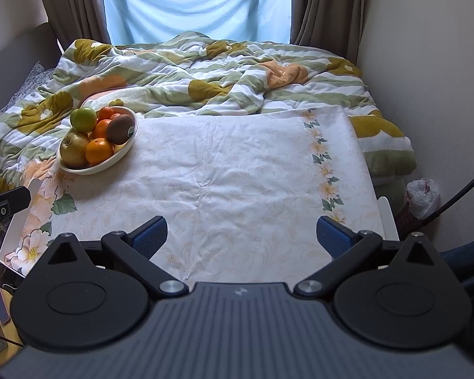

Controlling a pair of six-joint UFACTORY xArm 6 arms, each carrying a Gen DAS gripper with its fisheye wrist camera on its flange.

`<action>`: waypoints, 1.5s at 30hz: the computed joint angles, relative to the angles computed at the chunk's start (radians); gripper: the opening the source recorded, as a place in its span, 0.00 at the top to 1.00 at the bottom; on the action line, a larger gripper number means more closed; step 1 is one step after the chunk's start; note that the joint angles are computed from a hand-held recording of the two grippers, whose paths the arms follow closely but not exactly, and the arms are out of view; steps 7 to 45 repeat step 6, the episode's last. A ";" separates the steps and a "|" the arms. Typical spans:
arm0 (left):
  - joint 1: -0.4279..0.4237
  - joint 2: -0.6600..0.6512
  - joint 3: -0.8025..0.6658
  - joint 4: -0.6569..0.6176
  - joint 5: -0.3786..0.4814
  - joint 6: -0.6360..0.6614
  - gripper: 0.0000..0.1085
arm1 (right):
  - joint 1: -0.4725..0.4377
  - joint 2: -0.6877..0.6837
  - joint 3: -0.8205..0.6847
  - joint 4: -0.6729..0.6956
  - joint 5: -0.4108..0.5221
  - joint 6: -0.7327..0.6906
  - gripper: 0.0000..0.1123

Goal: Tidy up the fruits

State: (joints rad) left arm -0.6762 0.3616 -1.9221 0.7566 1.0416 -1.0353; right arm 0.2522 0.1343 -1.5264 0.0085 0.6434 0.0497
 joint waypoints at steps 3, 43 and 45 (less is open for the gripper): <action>0.009 -0.020 0.033 0.000 -0.029 -0.022 0.05 | -0.001 0.001 -0.002 0.001 0.001 -0.003 0.08; 0.014 -0.024 0.042 0.001 -0.030 -0.031 0.05 | -0.001 0.001 -0.003 0.002 0.005 -0.001 0.08; 0.014 -0.024 0.042 0.001 -0.030 -0.031 0.05 | -0.001 0.001 -0.003 0.002 0.005 -0.001 0.08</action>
